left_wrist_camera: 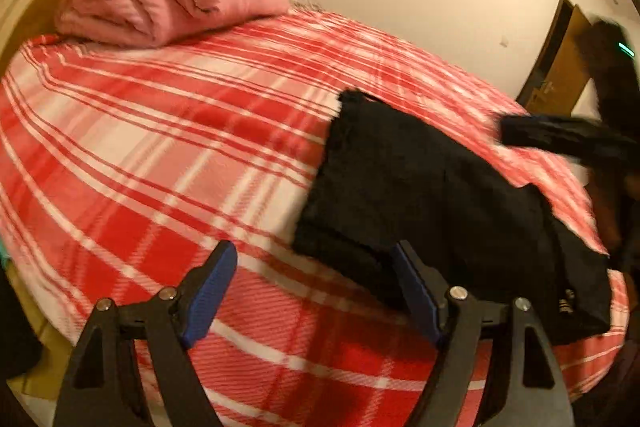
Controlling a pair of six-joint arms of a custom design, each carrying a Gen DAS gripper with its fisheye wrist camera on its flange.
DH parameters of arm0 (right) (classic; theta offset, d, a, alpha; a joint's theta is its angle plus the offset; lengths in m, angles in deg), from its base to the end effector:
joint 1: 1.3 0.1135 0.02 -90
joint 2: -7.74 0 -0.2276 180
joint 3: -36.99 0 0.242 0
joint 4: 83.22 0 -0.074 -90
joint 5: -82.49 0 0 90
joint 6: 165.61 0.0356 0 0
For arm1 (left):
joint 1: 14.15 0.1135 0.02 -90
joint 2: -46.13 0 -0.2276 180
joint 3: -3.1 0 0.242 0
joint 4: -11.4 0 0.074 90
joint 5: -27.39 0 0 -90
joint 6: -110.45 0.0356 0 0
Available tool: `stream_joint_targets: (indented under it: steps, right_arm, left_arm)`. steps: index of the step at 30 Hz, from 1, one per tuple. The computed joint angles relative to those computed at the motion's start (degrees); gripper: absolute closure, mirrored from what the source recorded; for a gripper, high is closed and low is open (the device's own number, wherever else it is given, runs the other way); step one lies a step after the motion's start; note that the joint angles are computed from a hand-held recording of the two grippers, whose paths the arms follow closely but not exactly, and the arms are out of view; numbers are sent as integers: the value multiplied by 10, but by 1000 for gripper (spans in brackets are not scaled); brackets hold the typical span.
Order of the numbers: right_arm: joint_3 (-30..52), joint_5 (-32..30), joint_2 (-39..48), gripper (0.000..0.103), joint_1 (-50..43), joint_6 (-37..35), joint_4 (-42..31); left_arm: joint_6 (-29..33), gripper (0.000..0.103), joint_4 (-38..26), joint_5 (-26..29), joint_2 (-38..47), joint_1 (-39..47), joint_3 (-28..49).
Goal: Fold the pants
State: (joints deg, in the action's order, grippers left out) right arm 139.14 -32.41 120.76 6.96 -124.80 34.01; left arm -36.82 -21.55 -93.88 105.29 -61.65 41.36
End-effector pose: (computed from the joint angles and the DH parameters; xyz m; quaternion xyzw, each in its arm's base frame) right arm 0.3705 0.0689 0.1754 -0.4914 0.8329 0.1513 0.2048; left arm 0.1427 -0.1283 0.1383 -0.1613 0.9050 -0.0803 0.3853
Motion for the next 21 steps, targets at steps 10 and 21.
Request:
stream_joint_targets:
  steps: [10, 21]
  right_arm:
    - [8, 9, 18, 78, 1, 46, 33]
    - [7, -67, -42, 46, -113, 4, -35]
  left_arm:
    - [72, 63, 80, 30, 39, 40, 28]
    - [53, 38, 25, -45, 68, 12, 52]
